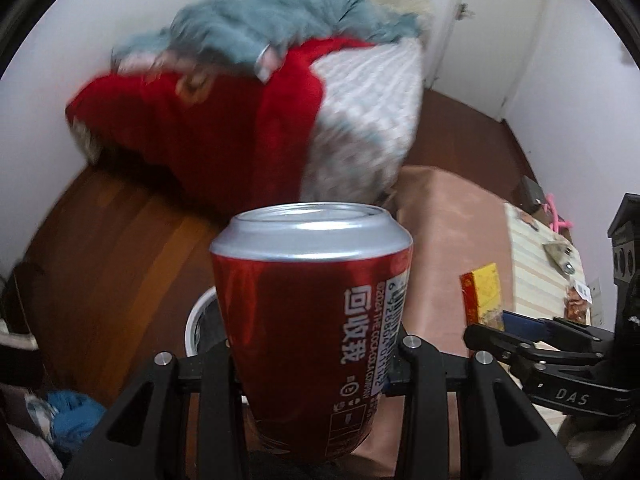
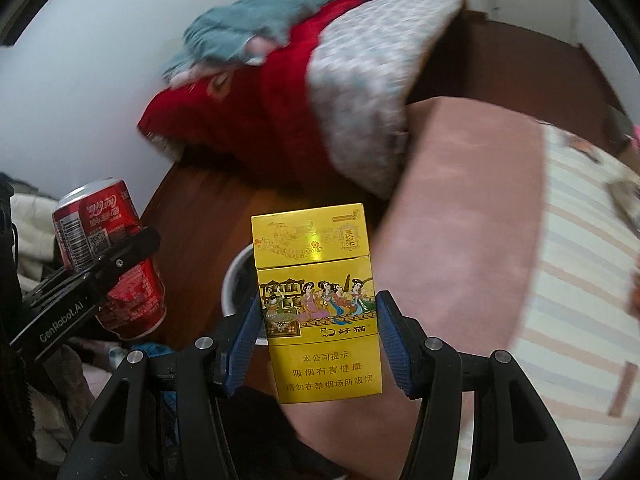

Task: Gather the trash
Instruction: 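Carry the box and can over the bin and release both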

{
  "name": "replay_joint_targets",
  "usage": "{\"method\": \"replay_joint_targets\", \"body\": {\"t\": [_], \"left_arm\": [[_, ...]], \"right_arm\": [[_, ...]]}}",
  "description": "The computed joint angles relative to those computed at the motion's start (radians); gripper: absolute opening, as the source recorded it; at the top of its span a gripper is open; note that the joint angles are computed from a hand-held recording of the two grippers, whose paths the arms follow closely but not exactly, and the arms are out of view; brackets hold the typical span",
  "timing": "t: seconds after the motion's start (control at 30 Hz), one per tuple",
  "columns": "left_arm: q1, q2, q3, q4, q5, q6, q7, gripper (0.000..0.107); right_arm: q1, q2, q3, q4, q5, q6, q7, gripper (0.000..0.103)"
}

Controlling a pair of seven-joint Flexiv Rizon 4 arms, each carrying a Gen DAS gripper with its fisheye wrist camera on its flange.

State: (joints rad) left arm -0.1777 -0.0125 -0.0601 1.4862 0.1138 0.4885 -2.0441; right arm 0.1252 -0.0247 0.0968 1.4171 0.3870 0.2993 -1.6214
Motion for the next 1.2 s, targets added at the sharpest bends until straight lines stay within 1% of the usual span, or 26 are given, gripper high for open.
{"method": "replay_joint_targets", "body": {"t": [0.03, 0.1, 0.23, 0.33, 0.37, 0.43, 0.47, 0.5, 0.53, 0.57, 0.6, 0.63, 0.67, 0.7, 0.73, 0.87, 0.9, 0.93, 1.0, 1.1, 1.13, 1.2], "left_arm": [[0.012, 0.003, 0.017, 0.030, -0.041, 0.014, 0.008, 0.034], [0.037, -0.007, 0.038, 0.068, -0.125, 0.004, 0.046, 0.034], [0.101, -0.039, 0.080, 0.187, -0.306, 0.007, 0.123, 0.035], [0.145, -0.078, 0.094, 0.245, -0.397, -0.004, 0.161, 0.035], [0.155, -0.088, 0.097, 0.261, -0.411, -0.003, 0.162, 0.035], [0.172, -0.107, 0.099, 0.281, -0.431, -0.004, 0.167, 0.035], [0.181, -0.116, 0.101, 0.285, -0.435, -0.005, 0.165, 0.039], [0.188, -0.118, 0.104, 0.297, -0.444, 0.001, 0.164, 0.055], [0.192, -0.118, 0.104, 0.306, -0.452, 0.008, 0.162, 0.065], [0.197, -0.115, 0.108, 0.325, -0.462, 0.027, 0.153, 0.079], [0.204, -0.115, 0.110, 0.335, -0.475, 0.035, 0.156, 0.084], [0.208, -0.112, 0.112, 0.341, -0.476, 0.034, 0.149, 0.085], [0.210, -0.110, 0.114, 0.338, -0.455, 0.022, 0.136, 0.088], [0.215, -0.105, 0.118, 0.341, -0.440, 0.016, 0.133, 0.100], [0.215, -0.095, 0.122, 0.346, -0.414, 0.016, 0.118, 0.103], [0.217, -0.062, 0.130, 0.364, -0.324, 0.024, 0.066, 0.103], [0.218, -0.049, 0.133, 0.371, -0.302, 0.024, 0.058, 0.103], [0.213, -0.034, 0.133, 0.374, -0.252, 0.035, 0.030, 0.103], [0.209, -0.020, 0.129, 0.368, -0.175, 0.029, -0.008, 0.103], [0.204, -0.005, 0.122, 0.367, -0.123, 0.019, -0.036, 0.103], [0.202, 0.000, 0.119, 0.365, -0.106, 0.014, -0.046, 0.103], [0.197, 0.010, 0.113, 0.358, -0.072, 0.002, -0.065, 0.103]], "right_arm": [[0.022, -0.029, 0.013, -0.019, -0.006, -0.001, 0.011, 0.059], [0.047, -0.068, 0.028, -0.037, -0.023, 0.005, 0.025, 0.059], [0.101, -0.177, 0.061, -0.082, -0.058, 0.004, 0.076, 0.059], [0.128, -0.250, 0.077, -0.113, -0.088, -0.007, 0.104, 0.059], [0.139, -0.286, 0.081, -0.129, -0.098, -0.020, 0.119, 0.059], [0.140, -0.318, 0.088, -0.135, -0.101, -0.032, 0.132, 0.059], [0.143, -0.339, 0.091, -0.143, -0.103, -0.041, 0.138, 0.059], [0.147, -0.361, 0.094, -0.151, -0.108, -0.048, 0.147, 0.059], [0.152, -0.388, 0.097, -0.163, -0.112, -0.059, 0.153, 0.059], [0.151, -0.409, 0.099, -0.176, -0.113, -0.072, 0.155, 0.059], [0.154, -0.428, 0.101, -0.189, -0.116, -0.077, 0.162, 0.059], [0.156, -0.450, 0.104, -0.200, -0.118, -0.086, 0.164, 0.059], [0.160, -0.470, 0.107, -0.210, -0.121, -0.092, 0.168, 0.059], [0.167, -0.489, 0.109, -0.222, -0.125, -0.092, 0.175, 0.059], [0.171, -0.503, 0.114, -0.229, -0.127, -0.092, 0.174, 0.059], [0.179, -0.558, 0.126, -0.276, -0.127, -0.108, 0.176, 0.060], [0.180, -0.567, 0.129, -0.290, -0.125, -0.119, 0.180, 0.063], [0.180, -0.577, 0.129, -0.300, -0.125, -0.127, 0.179, 0.078], [0.188, -0.582, 0.127, -0.301, -0.138, -0.123, 0.180, 0.096], [0.188, -0.577, 0.131, -0.291, -0.142, -0.108, 0.167, 0.097], [0.187, -0.568, 0.132, -0.284, -0.144, -0.109, 0.163, 0.101], [0.193, -0.544, 0.130, -0.258, -0.161, -0.098, 0.153, 0.103]]}}
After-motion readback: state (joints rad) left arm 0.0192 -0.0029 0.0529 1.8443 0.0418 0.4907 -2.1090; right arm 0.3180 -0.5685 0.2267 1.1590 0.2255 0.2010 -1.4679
